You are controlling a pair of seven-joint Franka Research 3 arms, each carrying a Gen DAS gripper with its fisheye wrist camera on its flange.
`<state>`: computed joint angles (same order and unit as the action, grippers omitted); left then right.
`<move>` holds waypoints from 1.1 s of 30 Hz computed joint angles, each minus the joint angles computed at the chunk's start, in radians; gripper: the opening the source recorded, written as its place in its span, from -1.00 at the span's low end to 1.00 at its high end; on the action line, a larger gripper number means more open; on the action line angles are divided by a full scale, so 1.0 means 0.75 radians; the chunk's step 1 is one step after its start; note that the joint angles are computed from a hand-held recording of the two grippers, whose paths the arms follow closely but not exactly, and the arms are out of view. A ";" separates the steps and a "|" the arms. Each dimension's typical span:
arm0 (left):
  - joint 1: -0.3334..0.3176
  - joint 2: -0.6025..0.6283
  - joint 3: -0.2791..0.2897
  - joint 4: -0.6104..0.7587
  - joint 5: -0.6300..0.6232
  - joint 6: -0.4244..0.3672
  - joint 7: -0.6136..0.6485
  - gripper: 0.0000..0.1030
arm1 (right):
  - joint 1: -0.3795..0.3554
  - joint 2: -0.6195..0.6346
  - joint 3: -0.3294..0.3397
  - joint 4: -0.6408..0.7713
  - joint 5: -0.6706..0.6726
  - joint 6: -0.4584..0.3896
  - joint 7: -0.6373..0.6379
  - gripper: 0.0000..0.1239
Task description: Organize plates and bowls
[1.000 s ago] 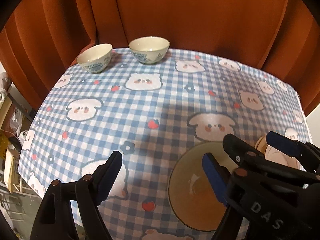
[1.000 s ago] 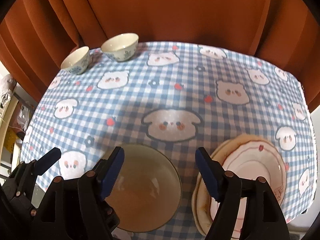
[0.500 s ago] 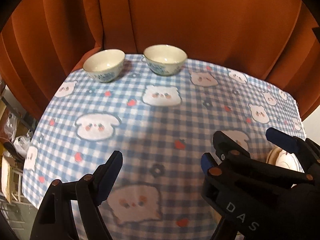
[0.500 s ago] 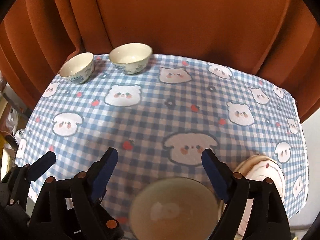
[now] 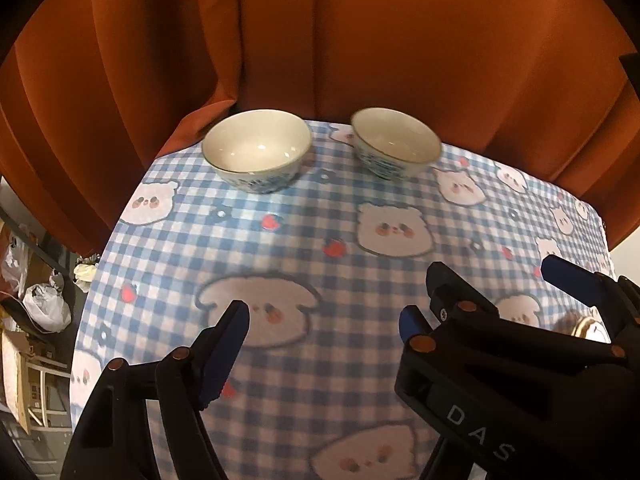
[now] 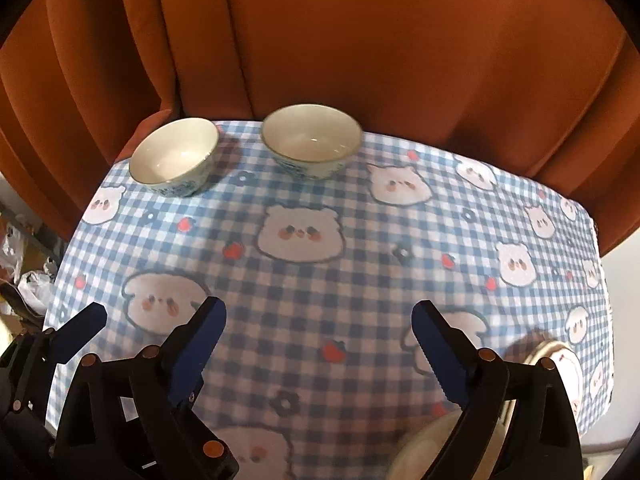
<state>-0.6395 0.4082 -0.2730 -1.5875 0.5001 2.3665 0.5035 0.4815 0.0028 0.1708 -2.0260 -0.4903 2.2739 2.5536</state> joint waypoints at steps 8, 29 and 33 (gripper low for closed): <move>0.097 0.018 0.023 -0.010 -0.035 0.069 0.125 0.48 | 0.071 0.255 -0.052 0.290 -0.024 -0.017 -0.003 0.55; 0.201 0.386 0.103 0.462 -0.166 0.032 0.519 0.52 | 0.086 0.817 -0.204 0.945 0.402 0.092 -0.224 0.54; 0.198 0.469 0.123 0.565 -0.187 0.013 0.556 0.52 | 0.127 0.936 -0.270 1.109 0.399 0.047 -0.237 0.52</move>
<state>-0.4913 0.7603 -0.1805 -1.1634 0.3596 2.3764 0.9202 0.5767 0.7048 -0.0320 -1.1945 -0.1914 2.3094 2.3758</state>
